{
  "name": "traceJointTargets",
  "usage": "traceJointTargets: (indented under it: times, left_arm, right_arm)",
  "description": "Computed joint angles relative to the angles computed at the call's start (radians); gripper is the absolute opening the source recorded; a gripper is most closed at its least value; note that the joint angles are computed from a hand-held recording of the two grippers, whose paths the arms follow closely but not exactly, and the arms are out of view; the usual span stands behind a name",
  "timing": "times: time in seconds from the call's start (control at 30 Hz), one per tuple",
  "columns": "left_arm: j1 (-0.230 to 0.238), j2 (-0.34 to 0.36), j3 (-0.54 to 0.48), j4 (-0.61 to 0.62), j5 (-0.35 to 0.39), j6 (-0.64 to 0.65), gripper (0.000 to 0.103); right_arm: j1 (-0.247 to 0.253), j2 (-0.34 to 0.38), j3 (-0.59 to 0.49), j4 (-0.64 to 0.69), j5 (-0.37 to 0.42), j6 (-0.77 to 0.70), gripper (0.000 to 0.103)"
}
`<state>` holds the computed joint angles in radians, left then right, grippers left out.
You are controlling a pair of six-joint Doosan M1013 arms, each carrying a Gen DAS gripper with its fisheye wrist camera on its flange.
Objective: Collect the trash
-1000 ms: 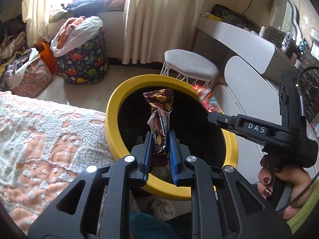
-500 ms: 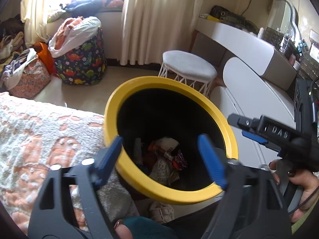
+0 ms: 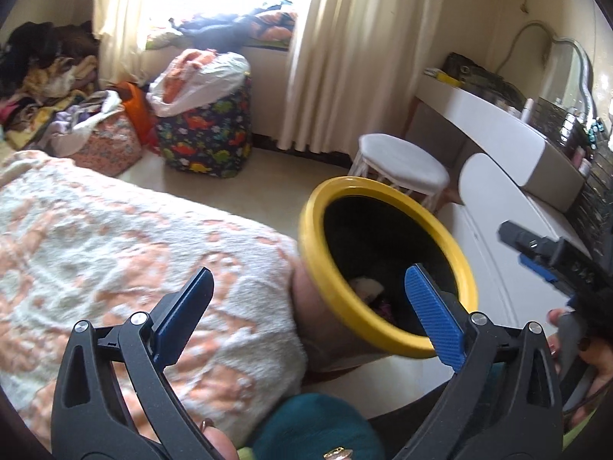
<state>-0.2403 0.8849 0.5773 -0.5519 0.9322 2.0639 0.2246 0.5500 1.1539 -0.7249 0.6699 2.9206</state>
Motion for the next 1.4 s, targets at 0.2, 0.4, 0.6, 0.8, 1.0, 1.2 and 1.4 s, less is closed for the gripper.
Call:
traceJointTargets:
  times: [0.2, 0.4, 0.6, 0.8, 1.0, 1.2, 1.4]
  left_arm:
    - [0.031, -0.061, 0.107, -0.032, -0.087, 0.003, 0.092]
    - [0.058, -0.133, 0.242, -0.093, -0.194, 0.087, 0.092]
    - [0.072, -0.183, 0.337, -0.123, -0.277, 0.126, 0.092]
    - [0.077, -0.204, 0.38, -0.133, -0.319, 0.128, 0.092]
    - [0.076, -0.211, 0.394, -0.144, -0.34, 0.149, 0.092]
    - [0.076, -0.21, 0.394, -0.135, -0.342, 0.133, 0.092]
    - [0.077, -0.21, 0.396, -0.139, -0.344, 0.14, 0.092]
  right_arm:
    - [0.052, -0.023, 0.05, -0.268, -0.06, 0.163, 0.096]
    - [0.111, -0.037, 0.114, -0.626, -0.043, 0.418, 0.096]
    - [0.149, -0.028, 0.127, -0.802, 0.009, 0.483, 0.096]
    - [0.159, -0.024, 0.131, -0.829, 0.022, 0.484, 0.096]
    - [0.159, -0.023, 0.131, -0.814, 0.023, 0.479, 0.096]
    - [0.161, -0.019, 0.126, -0.816, 0.025, 0.487, 0.096]
    - [0.162, -0.017, 0.124, -0.814, 0.028, 0.485, 0.096]
